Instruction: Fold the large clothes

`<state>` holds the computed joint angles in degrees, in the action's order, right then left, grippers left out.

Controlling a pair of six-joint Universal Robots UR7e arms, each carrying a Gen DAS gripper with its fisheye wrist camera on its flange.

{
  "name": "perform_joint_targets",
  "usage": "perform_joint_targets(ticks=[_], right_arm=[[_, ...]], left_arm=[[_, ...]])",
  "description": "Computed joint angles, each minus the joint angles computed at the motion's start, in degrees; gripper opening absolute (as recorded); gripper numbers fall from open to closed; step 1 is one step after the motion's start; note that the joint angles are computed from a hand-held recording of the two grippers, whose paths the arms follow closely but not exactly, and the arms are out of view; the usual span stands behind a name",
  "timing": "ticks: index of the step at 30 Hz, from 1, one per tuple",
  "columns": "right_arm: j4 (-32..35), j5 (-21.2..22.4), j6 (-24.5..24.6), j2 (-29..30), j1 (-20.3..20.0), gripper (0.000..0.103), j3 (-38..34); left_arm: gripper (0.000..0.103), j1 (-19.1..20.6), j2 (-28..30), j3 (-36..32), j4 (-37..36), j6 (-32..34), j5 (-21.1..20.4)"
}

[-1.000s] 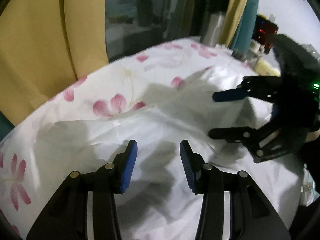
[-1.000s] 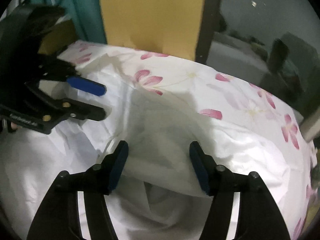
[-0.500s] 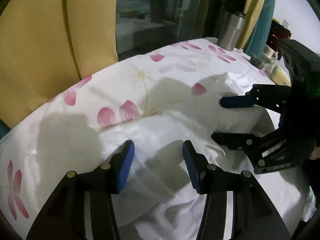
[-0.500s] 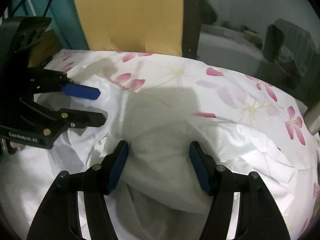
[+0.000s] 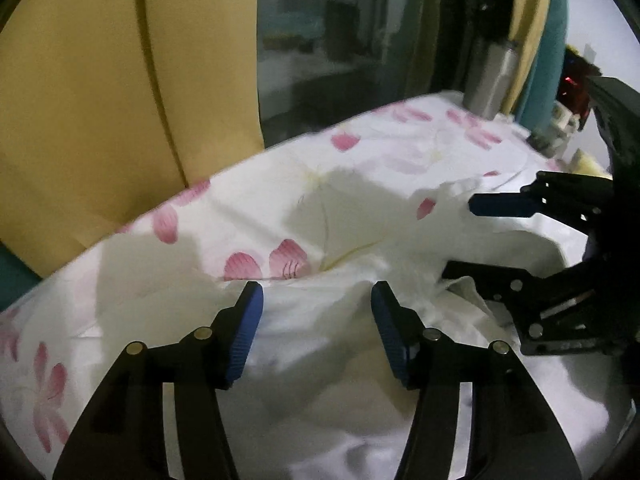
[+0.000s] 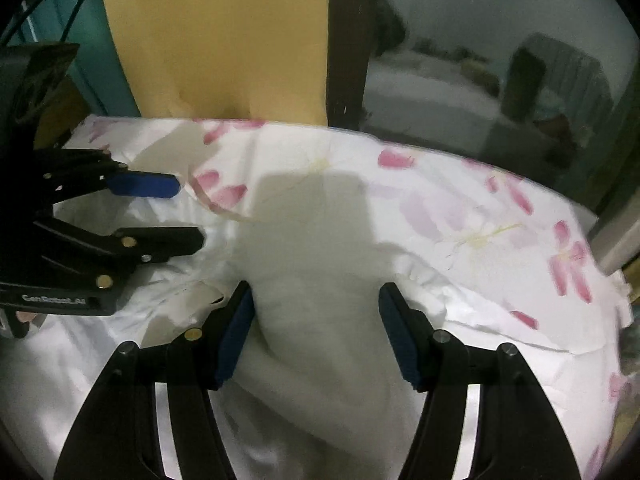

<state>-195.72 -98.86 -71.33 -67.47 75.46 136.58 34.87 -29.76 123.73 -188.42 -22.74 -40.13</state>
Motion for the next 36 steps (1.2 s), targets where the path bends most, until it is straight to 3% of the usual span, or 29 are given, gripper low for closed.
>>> perform_joint_targets(ticks=[5,9,11,15,21,30,36], right_arm=[[-1.24,3.75,-4.2,-5.38,-1.0,0.063,5.05],[-2.46,1.75,-6.98,-5.18,-1.99,0.063,6.8],[-4.02,0.21,-7.54,-4.01,-2.68,0.063,6.95],[-5.4,2.0,-9.89,-3.59,-5.14,0.063,7.66],[-4.15,2.34,-8.82,-5.55,-4.88,0.063,8.13],[2.18,6.56,-10.0,-16.26,-7.0,0.063,10.86],[8.16,9.76,-11.91,-24.85,-10.55,0.063,12.67]], left_arm=[[0.059,-4.24,-1.17,4.16,-2.18,-0.89,-0.44],[0.059,-3.38,-0.2,3.57,3.17,-3.26,-2.01],[0.06,-2.35,0.58,3.6,2.24,-3.7,-2.96],[0.06,-2.46,1.28,3.33,1.76,-4.07,-0.77],[0.06,-3.22,0.37,3.97,2.59,-5.93,1.92],[0.06,-9.16,-3.61,10.25,1.44,-12.01,2.95],[0.061,-16.4,-8.64,16.86,6.12,-22.22,4.74]])
